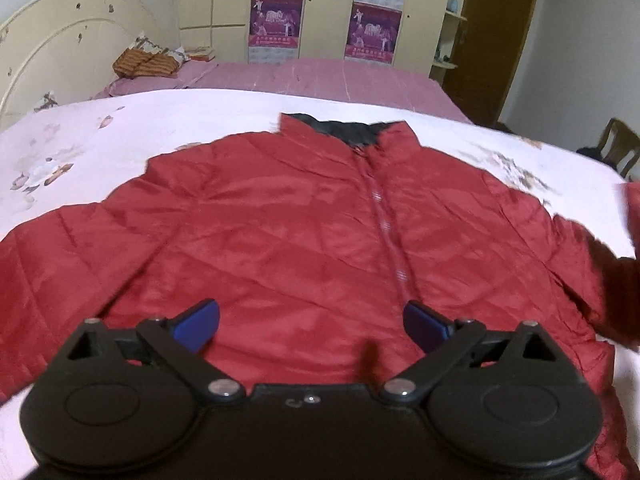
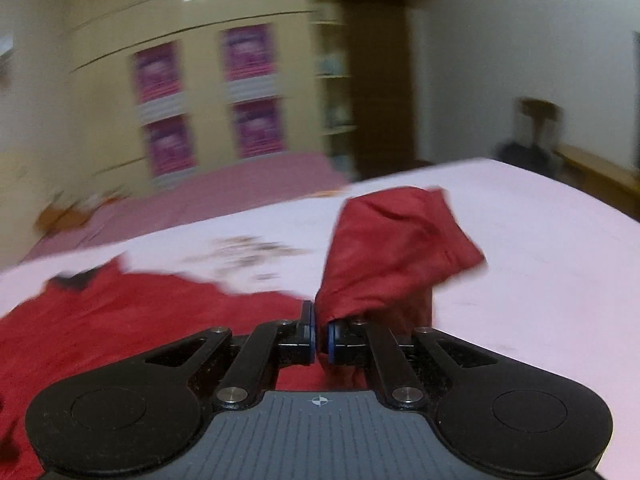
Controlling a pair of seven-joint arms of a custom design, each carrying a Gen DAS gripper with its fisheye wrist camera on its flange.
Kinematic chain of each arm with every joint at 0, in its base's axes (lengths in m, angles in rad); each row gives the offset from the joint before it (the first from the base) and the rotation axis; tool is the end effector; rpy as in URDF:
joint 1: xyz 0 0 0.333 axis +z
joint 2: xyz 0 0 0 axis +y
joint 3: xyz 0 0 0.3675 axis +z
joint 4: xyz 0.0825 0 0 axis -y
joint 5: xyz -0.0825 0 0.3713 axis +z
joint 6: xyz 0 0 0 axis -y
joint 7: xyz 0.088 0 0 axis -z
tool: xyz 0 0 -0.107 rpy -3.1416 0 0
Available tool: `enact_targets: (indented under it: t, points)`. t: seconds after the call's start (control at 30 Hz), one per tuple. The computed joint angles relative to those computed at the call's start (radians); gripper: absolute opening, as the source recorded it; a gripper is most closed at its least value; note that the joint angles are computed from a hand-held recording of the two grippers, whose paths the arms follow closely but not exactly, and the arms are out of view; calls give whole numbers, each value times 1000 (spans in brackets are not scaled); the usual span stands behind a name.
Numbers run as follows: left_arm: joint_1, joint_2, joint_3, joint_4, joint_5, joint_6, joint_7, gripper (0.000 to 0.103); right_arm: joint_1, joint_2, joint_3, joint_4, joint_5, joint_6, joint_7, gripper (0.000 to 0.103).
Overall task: Fold large clothes
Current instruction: 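Grasp the red jacket sleeve cuff with the right gripper, then fold the held sleeve across the jacket body with the right gripper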
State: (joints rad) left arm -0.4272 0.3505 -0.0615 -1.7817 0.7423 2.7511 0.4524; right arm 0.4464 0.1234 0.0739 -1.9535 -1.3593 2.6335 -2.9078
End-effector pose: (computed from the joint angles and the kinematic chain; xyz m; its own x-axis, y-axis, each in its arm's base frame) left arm 0.5989 -0.3432 0.4778 -0.0055 -0.9944 0.1053 -0.7391 -0.0669 -0.6702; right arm 0.5213 0.3243 0.5186 -0.1417 -0.9811 -0.1320 -0.5000 0.1860 -0.8458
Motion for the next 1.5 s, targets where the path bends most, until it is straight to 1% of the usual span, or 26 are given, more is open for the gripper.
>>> enact_targets:
  t: [0.07, 0.17, 0.23, 0.33, 0.4, 0.43, 0.5, 0.6, 0.63, 0.67, 0.7, 0.73, 0.77, 0.8, 0.83, 0.87, 0.9, 0.93, 0.97, 1.03, 1.1, 1.13, 1.17, 1.23, 1.33, 1.5]
  points:
    - [36, -20, -7, -39, -28, 57, 27, 93, 18, 72, 15, 78, 25, 37, -76, 5]
    - [68, -43, 0, -86, -57, 131, 47, 93, 58, 184, 30, 195, 122, 90, -243, 5]
    - [106, -53, -16, -119, -121, 186, 98, 94, 77, 251, 44, 258, 196, 117, -350, 5]
    - [112, -71, 8, -161, -159, 243, 115, 97, 103, 334, 62, 341, 278, 146, -478, 5]
    - [142, -78, -10, -188, -221, 283, 162, 97, 116, 389, 76, 400, 335, 151, -564, 5]
    - [152, -80, -18, -198, -253, 298, 186, 97, 108, 413, 107, 426, 344, 142, -597, 5]
    - [161, -79, -24, -209, -305, 320, 231, 99, 129, 496, 115, 536, 448, 117, -732, 5]
    - [182, -69, -53, -208, -385, 331, 308, 101, 161, 547, 98, 592, 497, 102, -795, 6]
    - [195, -65, -71, -205, -416, 336, 337, 101, 187, 561, 81, 621, 500, 77, -812, 16]
    - [215, -59, -98, -202, -452, 346, 370, 101, 212, 563, 58, 631, 492, 57, -825, 31]
    - [240, -48, -132, -194, -489, 353, 404, 101, 242, 556, 21, 627, 467, 64, -808, 74]
    - [271, -37, -173, -189, -528, 362, 441, 101, 282, 541, -40, 607, 414, 102, -743, 91]
    - [309, -18, -225, -176, -570, 368, 478, 101, 312, 520, -91, 580, 370, 138, -694, 91]
    - [347, -2, -276, -169, -606, 373, 515, 101, 322, 501, -106, 557, 374, 136, -697, 91]
    - [365, 26, -309, -143, -631, 365, 543, 100, 334, 485, -127, 539, 377, 134, -688, 86]
    - [366, 53, -322, -113, -646, 343, 564, 94, 348, 463, -156, 506, 371, 145, -655, 78]
    - [361, 75, -327, -83, -656, 312, 584, 83, 354, 442, -168, 480, 390, 138, -648, 61]
    - [349, 97, -325, -47, -663, 275, 600, 78, 355, 421, -178, 449, 409, 128, -632, 49]
    - [313, 113, -293, -14, -669, 242, 613, 74, 356, 395, -194, 407, 413, 137, -590, 44]
    - [195, 135, -168, 56, -602, 167, 566, 67, 343, 346, -198, 333, 424, 150, -545, 33]
    - [125, 154, -97, 102, -572, 130, 555, 39, 328, 305, -196, 267, 411, 165, -515, 27]
    - [100, 161, -70, 119, -558, 117, 545, 34, 318, 288, -191, 237, 405, 175, -504, 24]
    - [92, 164, -62, 123, -555, 122, 543, 20, 316, 266, -190, 208, 394, 168, -485, 24]
    - [89, 168, -57, 120, -565, 143, 536, 19, 301, 234, -180, 158, 376, 161, -438, 23]
    - [52, 148, -1, 81, -538, 192, 487, 18, 282, 203, -165, 119, 340, 132, -354, 23]
    - [33, 118, 35, 41, -502, 197, 441, 18, 242, 166, -136, 80, 266, 99, -259, 23]
